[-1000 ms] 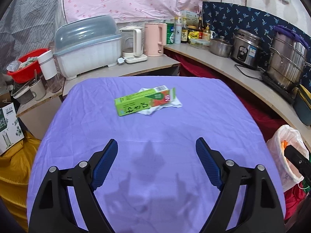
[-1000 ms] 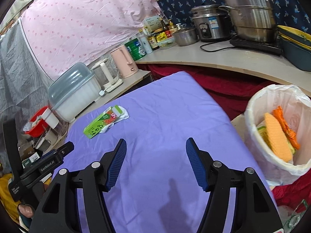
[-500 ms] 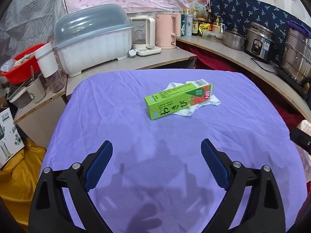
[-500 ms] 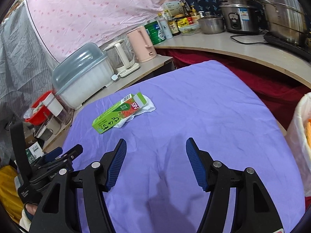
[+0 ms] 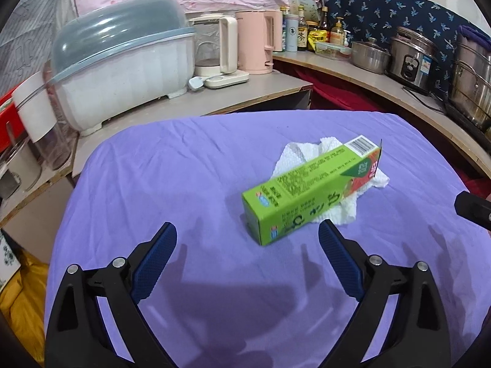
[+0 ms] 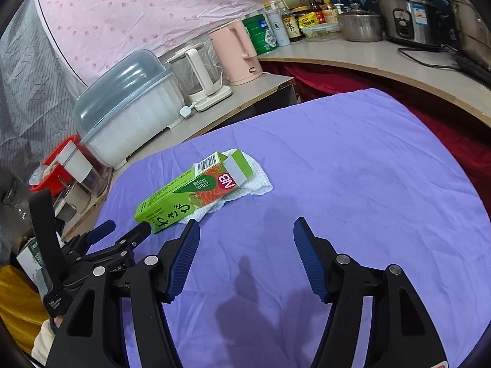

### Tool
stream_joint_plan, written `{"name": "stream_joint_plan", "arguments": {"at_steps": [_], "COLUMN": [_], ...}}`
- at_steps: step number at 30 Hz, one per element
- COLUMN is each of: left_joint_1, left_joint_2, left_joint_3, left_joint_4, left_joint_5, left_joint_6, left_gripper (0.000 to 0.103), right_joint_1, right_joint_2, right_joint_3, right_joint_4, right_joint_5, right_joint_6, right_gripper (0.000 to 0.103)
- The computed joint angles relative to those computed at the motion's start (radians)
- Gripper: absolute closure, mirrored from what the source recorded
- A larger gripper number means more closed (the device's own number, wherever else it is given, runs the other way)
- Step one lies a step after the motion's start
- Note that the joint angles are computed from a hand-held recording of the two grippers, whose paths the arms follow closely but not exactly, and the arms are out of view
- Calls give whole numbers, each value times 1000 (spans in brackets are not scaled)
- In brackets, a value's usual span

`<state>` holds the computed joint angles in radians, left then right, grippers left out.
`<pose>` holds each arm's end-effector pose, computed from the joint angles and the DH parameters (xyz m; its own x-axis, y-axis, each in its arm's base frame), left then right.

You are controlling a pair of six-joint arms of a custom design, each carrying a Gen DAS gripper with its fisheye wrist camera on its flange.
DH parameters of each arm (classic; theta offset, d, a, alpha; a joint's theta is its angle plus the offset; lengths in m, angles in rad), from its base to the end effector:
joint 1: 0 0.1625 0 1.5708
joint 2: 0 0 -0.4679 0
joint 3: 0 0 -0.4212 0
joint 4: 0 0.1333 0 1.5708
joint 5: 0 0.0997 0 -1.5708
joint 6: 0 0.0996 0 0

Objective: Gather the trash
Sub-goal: 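Move both tools back over the table toward the green box and tissue, then grasp the green wasabi box with the left tool while the right tool grasps the white tissue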

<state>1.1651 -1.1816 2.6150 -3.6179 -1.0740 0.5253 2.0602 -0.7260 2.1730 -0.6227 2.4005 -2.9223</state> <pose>0.0212 -0.4087 0.1640 -0.6308 0.4587 -0.6259 0.7385 0.6024 -0.3029 0.2288 -0.3023 -0.0619 -0.8865 0.2628 0.3809 -0.1560 0.6052 -0.7806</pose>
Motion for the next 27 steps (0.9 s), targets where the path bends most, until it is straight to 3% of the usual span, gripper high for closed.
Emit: {"name": "stream_joint_plan", "arguments": {"at_steps": [2, 7, 11, 17, 25, 27], "left_joint_1": [21, 69, 77, 25, -55, -80], "left_joint_2": [10, -9, -12, -3, -21, -11], "left_joint_3": [-23, -92, -113, -48, 30, 55], "left_joint_4": [4, 161, 232, 164, 161, 128], "left_joint_5": [-40, -154, -201, -208, -160, -139], "left_joint_6": [34, 78, 87, 147, 12, -3], "left_gripper": [9, 9, 10, 30, 61, 62], "right_joint_1": [-16, -39, -51, -47, -28, -26], "right_joint_2": [-2, -9, -11, -17, -23, -25], "right_joint_3": [-2, 2, 8, 21, 50, 59], "right_joint_4": [-2, -11, -19, -31, -37, -41], "right_joint_5": [-21, -41, -46, -36, -11, -7], "right_joint_6": [-13, -31, -34, -30, 7, 18], "right_gripper": [41, 41, 41, 41, 41, 41]}}
